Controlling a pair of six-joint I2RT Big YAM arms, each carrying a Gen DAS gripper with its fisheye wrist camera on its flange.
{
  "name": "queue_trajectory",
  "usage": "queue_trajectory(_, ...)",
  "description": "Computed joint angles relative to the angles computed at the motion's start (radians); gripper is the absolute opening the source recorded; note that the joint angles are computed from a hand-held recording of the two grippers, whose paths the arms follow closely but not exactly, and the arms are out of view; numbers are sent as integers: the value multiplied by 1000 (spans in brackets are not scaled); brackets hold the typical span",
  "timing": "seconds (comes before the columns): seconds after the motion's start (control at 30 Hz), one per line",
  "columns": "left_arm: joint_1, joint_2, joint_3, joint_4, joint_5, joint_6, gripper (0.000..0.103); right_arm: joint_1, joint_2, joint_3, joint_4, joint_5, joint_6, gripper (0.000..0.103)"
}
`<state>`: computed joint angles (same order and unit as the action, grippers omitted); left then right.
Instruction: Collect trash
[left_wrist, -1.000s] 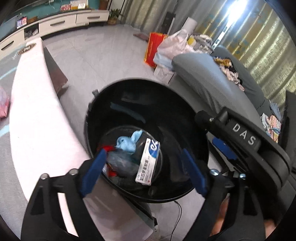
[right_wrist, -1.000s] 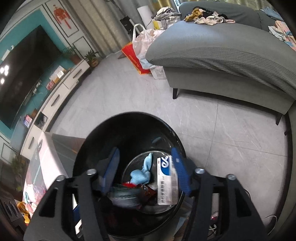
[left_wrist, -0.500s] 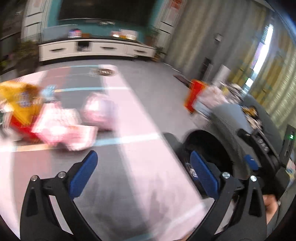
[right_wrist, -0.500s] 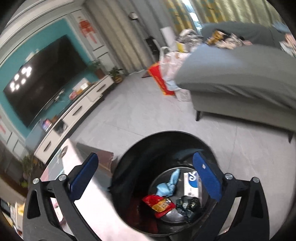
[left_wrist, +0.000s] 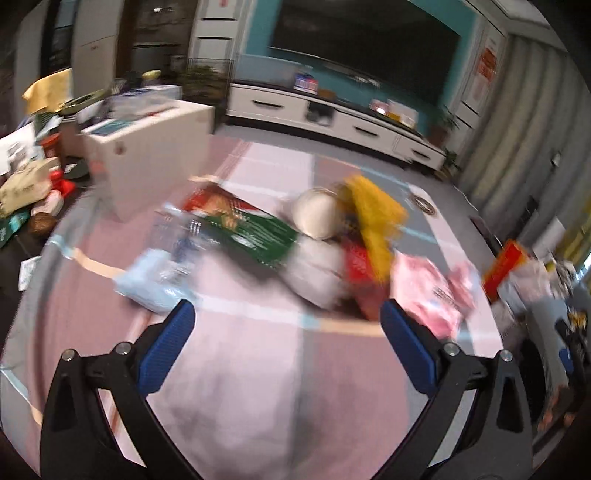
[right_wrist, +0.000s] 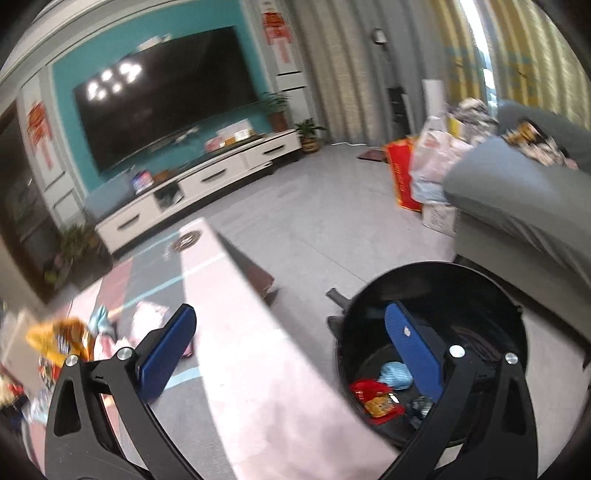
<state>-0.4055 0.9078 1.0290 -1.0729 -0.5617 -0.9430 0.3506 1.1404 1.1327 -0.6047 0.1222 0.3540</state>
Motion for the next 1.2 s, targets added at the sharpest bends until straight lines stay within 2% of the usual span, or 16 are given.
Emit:
queue_trajectory(0.1,81,-55,-57,26,25,10,100,60,34,19,-13,14,-30,100)
queue_trajectory(0.17,117,-70,-80,48,83,-6,100,89,52,24,-13,33,-47,100)
queue_trajectory(0.23,149,-86,-95,73,146,18,100,116,69,29,-13,55,-52,100)
queue_trajectory(0.37,157,-87,-92,46,93,54,100,152,103,38,-27,36,-55,100)
queue_trajectory(0.4,169,-91,-98,49,103,56,100,163,111,40,-29,39,-59,100)
queue_trajectory(0.5,242,-119,-129,79,204,53,99,192,114,37,-21,47,-72,100)
queue_trajectory(0.6,305,-156,-156,109,282,40,96,203,111,34,-11,10,-49,100)
queue_trajectory(0.73,341,-163,-165,114,295,43,89,222,129,57,-28,-31,-20,100)
queue_trajectory(0.83,357,-154,-169,118,307,43,80,233,147,87,-44,-55,-13,100)
queue_trajectory(0.93,388,-142,-174,141,350,56,68,236,180,137,-76,-100,28,100)
queue_trajectory(1.07,414,-126,-178,138,348,64,67,237,250,226,-138,-189,53,95)
queue_trajectory(1.2,454,-98,-186,133,378,71,67,246,300,276,-165,-193,35,90)
